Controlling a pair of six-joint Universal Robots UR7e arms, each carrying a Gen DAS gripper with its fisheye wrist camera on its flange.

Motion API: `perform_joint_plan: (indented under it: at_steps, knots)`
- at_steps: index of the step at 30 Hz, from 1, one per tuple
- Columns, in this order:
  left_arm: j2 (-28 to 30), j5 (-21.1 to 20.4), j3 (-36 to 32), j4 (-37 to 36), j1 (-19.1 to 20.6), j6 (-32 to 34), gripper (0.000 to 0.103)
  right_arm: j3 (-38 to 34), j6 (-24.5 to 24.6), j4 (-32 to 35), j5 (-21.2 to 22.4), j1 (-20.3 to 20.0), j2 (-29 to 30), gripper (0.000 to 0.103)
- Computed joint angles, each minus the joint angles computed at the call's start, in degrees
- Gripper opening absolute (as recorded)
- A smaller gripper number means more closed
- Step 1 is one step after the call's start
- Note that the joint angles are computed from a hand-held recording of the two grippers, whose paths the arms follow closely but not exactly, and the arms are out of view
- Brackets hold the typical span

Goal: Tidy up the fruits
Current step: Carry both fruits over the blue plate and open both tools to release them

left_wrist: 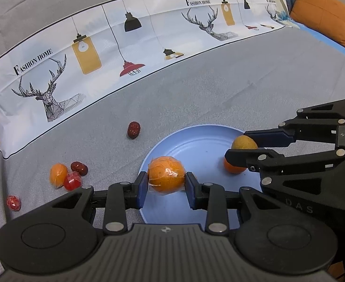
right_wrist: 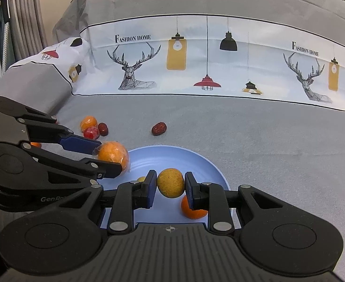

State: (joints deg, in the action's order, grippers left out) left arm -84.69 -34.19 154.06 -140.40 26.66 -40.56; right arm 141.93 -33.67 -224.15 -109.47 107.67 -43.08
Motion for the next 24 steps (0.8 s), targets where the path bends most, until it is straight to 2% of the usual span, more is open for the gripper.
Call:
perform_joint_plan:
  at_steps: [24]
  knots:
    - [0.0,-0.2,0.1,-0.9,0.3,1.0,0.037,-0.3,-0.1,0.1,-0.8,0.2,0.7,0.027]
